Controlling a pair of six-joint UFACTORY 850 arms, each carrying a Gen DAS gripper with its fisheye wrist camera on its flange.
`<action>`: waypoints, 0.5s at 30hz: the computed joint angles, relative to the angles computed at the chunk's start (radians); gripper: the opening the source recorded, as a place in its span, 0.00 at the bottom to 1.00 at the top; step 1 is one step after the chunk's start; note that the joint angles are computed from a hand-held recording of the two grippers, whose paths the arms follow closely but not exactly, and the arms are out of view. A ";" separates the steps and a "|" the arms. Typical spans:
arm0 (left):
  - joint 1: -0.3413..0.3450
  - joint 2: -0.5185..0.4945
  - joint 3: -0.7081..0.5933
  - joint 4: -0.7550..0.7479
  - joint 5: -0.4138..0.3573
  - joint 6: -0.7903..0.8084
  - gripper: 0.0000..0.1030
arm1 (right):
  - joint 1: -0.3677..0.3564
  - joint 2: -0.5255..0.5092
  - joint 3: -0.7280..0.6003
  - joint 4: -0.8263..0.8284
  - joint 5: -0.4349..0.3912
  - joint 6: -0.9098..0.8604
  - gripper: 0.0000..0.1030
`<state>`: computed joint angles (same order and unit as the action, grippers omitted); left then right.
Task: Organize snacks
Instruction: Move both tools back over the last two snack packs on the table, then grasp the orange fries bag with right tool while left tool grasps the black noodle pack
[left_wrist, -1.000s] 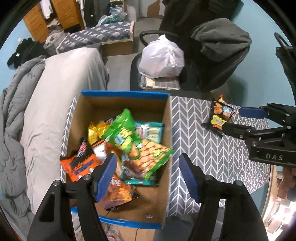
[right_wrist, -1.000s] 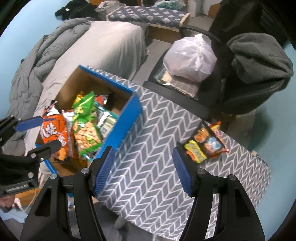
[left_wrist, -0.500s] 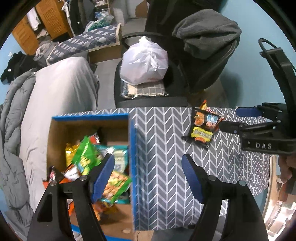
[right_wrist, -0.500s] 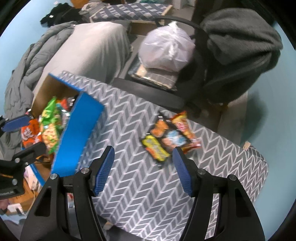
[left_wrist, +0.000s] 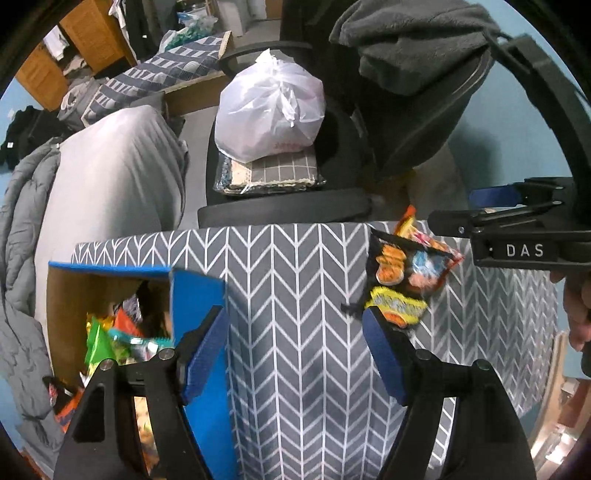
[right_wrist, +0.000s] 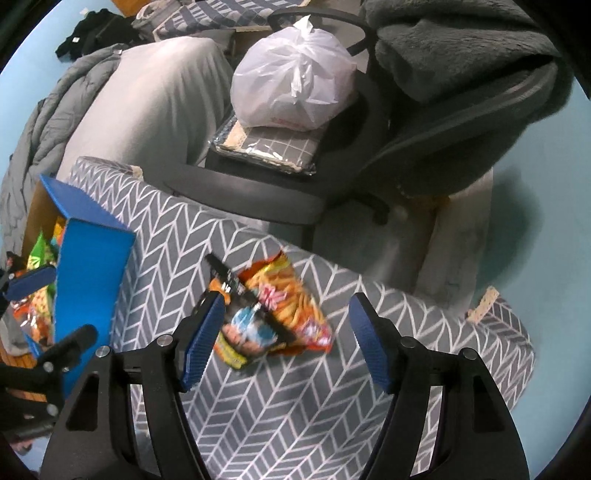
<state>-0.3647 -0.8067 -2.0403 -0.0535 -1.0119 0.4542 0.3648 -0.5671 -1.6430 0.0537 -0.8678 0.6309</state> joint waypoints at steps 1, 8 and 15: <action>-0.005 -0.015 -0.016 0.005 0.002 -0.009 0.74 | -0.004 -0.010 -0.008 0.002 0.002 -0.011 0.69; -0.020 -0.084 -0.075 0.034 0.020 -0.046 0.74 | -0.030 -0.081 -0.050 0.044 0.030 -0.053 0.69; -0.023 -0.092 -0.060 0.042 0.015 -0.049 0.74 | -0.033 -0.124 -0.048 0.088 0.017 -0.088 0.69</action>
